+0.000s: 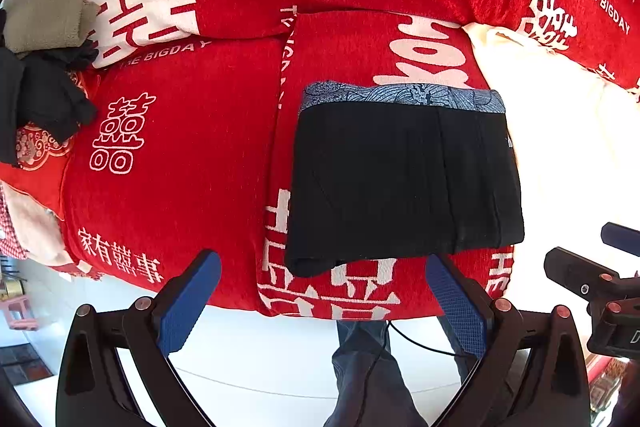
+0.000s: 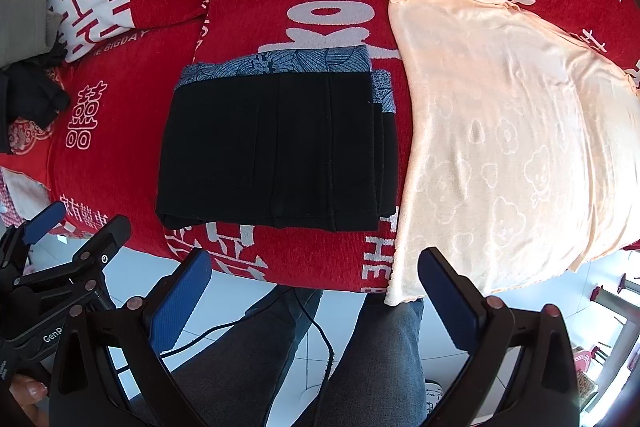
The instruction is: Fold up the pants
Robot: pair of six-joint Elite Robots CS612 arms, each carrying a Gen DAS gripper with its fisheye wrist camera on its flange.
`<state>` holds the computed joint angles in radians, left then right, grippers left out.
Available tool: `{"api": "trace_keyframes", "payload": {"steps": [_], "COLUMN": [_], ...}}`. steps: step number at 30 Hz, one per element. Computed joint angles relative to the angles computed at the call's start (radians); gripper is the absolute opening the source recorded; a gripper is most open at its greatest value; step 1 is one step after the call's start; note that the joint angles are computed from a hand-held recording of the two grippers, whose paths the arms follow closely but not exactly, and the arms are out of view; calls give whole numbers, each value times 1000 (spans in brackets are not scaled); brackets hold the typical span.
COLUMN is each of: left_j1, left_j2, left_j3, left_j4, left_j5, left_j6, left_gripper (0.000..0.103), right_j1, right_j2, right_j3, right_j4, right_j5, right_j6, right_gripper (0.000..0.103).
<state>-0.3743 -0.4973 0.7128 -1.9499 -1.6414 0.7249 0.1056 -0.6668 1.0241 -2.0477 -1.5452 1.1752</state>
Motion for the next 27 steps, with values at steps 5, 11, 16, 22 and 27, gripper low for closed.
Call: {"api": "trace_keyframes", "payload": {"steps": [5, 11, 16, 22, 27], "left_j1": [1, 1, 0, 2, 1], "left_j2": [4, 9, 15, 26, 25], "left_j3": [-4, -13, -23, -48, -46], "left_j4": [6, 9, 24, 53, 52], "left_j5": [3, 8, 13, -6, -9], "left_j6": [-5, -10, -20, -43, -33], "left_gripper": [103, 103, 103, 103, 103], "right_j1": [-1, -1, -3, -6, -8], "right_j2": [3, 6, 9, 12, 13], "right_j3": [-5, -9, -14, -17, -17], "right_j4": [4, 7, 9, 16, 20], "right_j5": [4, 6, 11, 16, 20], "right_j6": [-2, -2, -11, -21, -30], "right_gripper": [103, 103, 103, 103, 103]}}
